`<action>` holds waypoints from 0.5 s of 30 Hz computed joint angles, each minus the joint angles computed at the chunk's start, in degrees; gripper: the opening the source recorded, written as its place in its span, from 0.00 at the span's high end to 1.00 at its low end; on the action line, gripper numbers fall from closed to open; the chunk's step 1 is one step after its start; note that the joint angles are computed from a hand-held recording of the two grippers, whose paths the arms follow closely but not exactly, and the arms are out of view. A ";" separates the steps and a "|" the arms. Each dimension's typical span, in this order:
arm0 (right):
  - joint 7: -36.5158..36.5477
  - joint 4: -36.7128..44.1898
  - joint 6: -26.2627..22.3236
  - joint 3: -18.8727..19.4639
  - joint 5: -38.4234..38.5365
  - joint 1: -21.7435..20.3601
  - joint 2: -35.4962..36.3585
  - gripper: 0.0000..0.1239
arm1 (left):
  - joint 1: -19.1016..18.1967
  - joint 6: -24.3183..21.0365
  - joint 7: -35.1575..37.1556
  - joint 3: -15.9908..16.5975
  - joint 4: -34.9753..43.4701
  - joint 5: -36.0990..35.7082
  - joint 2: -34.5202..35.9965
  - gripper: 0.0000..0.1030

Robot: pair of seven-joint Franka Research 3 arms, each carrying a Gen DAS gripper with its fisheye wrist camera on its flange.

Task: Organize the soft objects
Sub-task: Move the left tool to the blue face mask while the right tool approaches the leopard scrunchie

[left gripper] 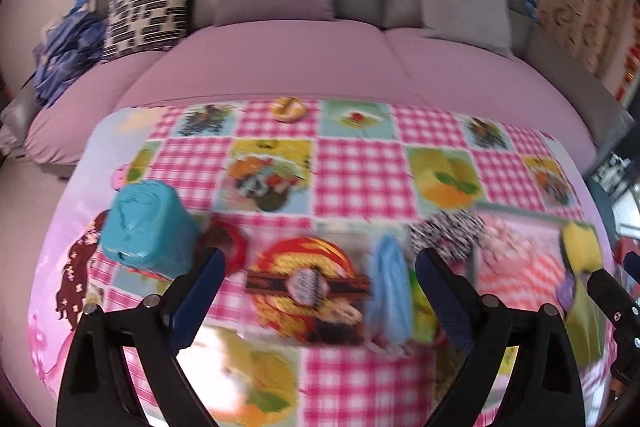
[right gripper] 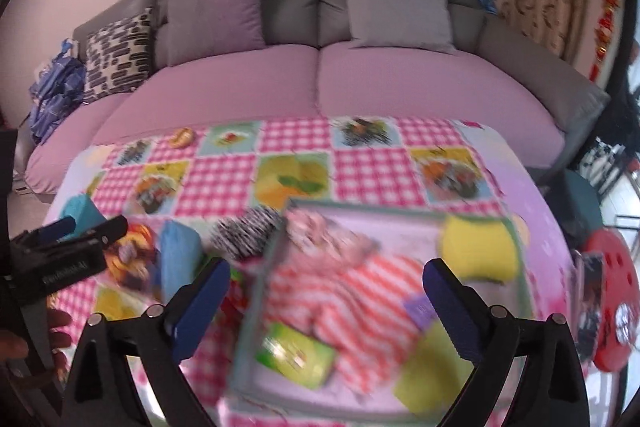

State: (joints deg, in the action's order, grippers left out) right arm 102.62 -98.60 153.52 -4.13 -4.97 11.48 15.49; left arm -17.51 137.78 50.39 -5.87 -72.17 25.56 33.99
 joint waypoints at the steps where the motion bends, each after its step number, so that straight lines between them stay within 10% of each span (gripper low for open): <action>1: -0.55 1.94 -0.26 0.49 0.86 -0.14 1.44 0.20 | 0.14 -0.33 -0.36 0.16 0.76 -0.23 0.44 0.07; 15: -1.89 19.21 -11.66 1.12 4.54 0.62 15.68 0.20 | -1.15 -11.22 0.14 1.69 19.32 -2.52 13.31 0.07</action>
State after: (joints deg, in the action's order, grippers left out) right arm 100.73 -79.39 141.85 -3.01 -0.43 12.09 31.18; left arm -18.66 126.57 50.52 -4.18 -52.84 23.04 47.30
